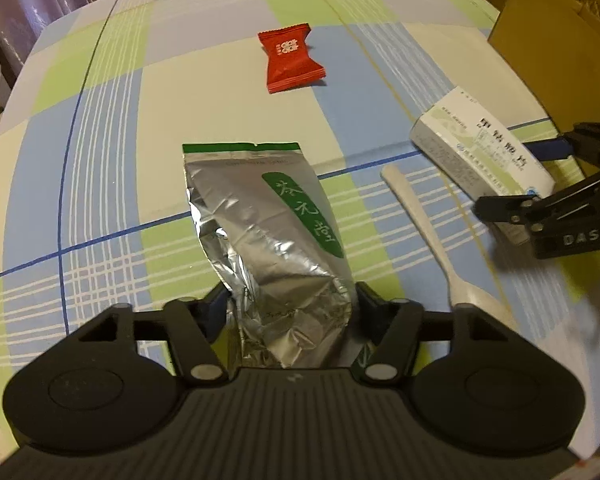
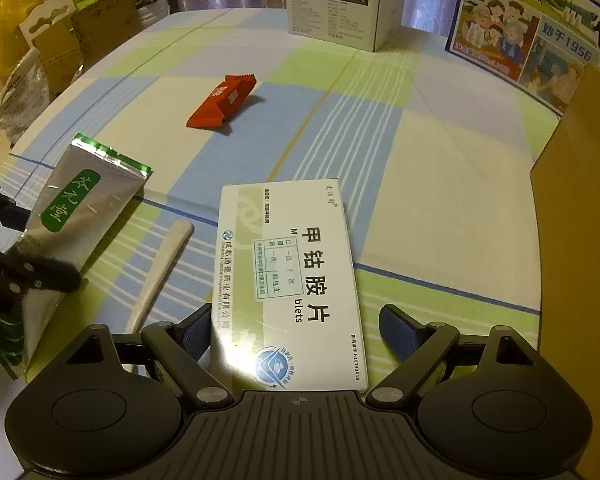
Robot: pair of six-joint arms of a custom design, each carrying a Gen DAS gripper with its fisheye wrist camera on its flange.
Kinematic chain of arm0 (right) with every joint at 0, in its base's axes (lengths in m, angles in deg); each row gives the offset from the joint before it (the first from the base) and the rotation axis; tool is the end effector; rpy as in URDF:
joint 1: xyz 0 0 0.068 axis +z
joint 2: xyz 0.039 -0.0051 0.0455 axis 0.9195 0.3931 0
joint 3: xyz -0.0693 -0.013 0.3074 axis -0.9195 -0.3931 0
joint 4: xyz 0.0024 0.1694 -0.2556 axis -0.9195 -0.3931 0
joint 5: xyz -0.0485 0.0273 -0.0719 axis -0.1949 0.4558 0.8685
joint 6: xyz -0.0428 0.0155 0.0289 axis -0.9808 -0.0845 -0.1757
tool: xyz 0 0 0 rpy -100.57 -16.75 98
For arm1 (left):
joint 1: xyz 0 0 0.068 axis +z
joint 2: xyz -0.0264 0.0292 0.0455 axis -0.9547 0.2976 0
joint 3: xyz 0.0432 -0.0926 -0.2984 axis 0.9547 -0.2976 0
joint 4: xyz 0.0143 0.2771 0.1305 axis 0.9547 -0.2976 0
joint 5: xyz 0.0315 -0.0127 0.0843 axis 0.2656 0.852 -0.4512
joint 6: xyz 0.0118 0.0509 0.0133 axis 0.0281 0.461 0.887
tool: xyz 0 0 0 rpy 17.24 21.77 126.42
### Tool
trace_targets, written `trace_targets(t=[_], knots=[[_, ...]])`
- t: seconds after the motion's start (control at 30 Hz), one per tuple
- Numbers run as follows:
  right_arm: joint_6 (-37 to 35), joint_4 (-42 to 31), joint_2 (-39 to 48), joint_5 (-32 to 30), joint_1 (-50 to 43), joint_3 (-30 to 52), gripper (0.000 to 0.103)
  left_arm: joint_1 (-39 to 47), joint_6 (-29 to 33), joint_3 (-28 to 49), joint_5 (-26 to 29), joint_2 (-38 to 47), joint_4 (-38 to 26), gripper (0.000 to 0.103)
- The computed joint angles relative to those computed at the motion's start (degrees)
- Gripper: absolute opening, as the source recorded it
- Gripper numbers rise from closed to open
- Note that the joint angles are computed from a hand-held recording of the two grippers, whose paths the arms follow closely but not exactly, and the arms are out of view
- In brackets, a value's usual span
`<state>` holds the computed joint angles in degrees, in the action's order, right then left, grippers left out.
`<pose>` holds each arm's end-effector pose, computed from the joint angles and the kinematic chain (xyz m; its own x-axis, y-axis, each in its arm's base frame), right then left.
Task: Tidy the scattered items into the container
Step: 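Lift the medicine box with the right gripper while the left lifts the foil bag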
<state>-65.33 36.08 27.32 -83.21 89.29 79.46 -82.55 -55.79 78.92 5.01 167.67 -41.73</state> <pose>0.2788 0.1244 0.0187 -0.5993 -0.6142 -0.5134 -0.7302 0.6822 0.0362 0.2058 -0.0349 0.0542 -0.9218 0.0383 -0.3857 0.0520 0.9983 -0.0253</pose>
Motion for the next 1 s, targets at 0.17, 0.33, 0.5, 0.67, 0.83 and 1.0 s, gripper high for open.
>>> trace_targets(t=[0.17, 0.33, 0.5, 0.67, 0.83, 1.0], knots=[[0.23, -0.47, -0.88, 0.5, 0.47, -0.24, 0.069, -0.07, 1.44, 0.53, 0.4, -1.2, -2.53, 0.048], [0.02, -0.78, -2.64, -0.35, 0.14, -1.82, 0.069, -1.04, 2.13, -1.11, 0.65, -5.48, -4.92, 0.048], [0.58, -1.85, -6.61, -1.81, -0.93, -4.3, 0.069, -2.39, 1.91, -2.83, -0.15, -13.01, -10.21, 0.047], [0.51, -3.47, -12.14, -3.21, -1.65, -7.88, 0.068, -4.96, -0.03, -3.84, -1.59, -19.92, -15.99, 0.047], [-0.48, -6.35, -18.12, -4.05, -3.09, -11.77, 0.068, -9.47, -4.07, -5.16, -2.85, -26.87, -21.67, 0.048], [-2.25, -10.7, -25.62, -5.61, -6.67, -15.4, 0.068, -16.07, -10.03, -5.67, -5.28, -34.15, -28.58, 0.047]])
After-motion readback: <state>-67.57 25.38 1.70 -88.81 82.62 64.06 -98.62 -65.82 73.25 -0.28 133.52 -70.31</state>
